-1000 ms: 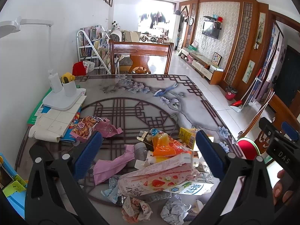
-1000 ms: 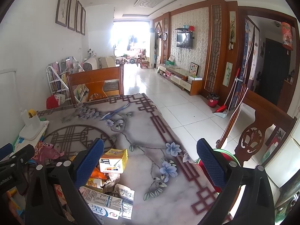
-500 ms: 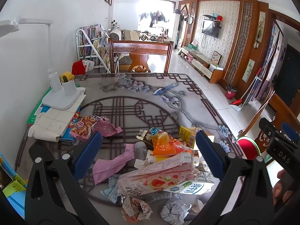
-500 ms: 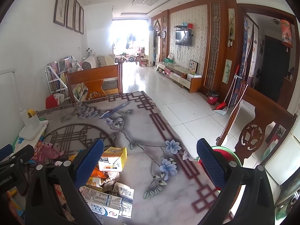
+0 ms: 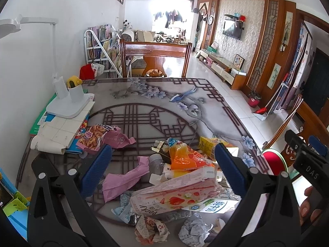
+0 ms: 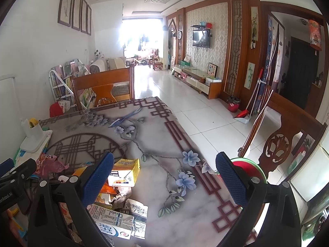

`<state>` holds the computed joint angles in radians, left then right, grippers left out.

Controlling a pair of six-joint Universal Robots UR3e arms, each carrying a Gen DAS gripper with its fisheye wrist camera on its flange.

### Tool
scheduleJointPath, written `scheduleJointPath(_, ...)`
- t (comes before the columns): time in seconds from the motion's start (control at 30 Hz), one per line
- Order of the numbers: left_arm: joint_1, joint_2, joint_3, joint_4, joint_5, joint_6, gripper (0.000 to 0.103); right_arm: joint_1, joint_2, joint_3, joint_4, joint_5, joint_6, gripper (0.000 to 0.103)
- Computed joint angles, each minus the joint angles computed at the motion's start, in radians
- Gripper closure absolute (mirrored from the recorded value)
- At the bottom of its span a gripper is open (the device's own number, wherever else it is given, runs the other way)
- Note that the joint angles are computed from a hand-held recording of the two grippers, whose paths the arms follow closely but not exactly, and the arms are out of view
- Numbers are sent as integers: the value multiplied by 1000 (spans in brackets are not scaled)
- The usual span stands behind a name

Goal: Collect trash
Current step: 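Grasp the pink snack wrapper with the left tool while the right tool grasps the yellow drink carton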

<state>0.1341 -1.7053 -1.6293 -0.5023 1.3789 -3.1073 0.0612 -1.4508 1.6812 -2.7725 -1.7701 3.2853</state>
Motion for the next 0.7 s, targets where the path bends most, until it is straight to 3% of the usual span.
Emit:
scheduleJointPath(0.13, 32, -15, 5, -45, -13, 35, 5, -1, 31, -40, 35, 11, 5, 7)
scheduleJointPath(0.33, 173, -26, -65, -115, -45, 81, 6, -46, 103, -114, 186, 149, 26, 7)
scheduleJointPath(0.4, 229, -36, -89, -148, -51, 94, 21, -52, 127, -139, 225, 174, 40, 7)
scheduleJointPath(0.47, 260, -62, -76, -203, -48, 108, 27, -57, 140, -148, 240, 196, 57, 7)
scheduleJointPath(0.63, 308, -145, -14, -347, -112, 126, 27, -47, 187, -214, 290, 198, 47, 7)
scheduleJointPath(0.7, 285, -190, 21, -353, -96, 138, 27, -40, 217, -257, 302, 192, 25, 7)
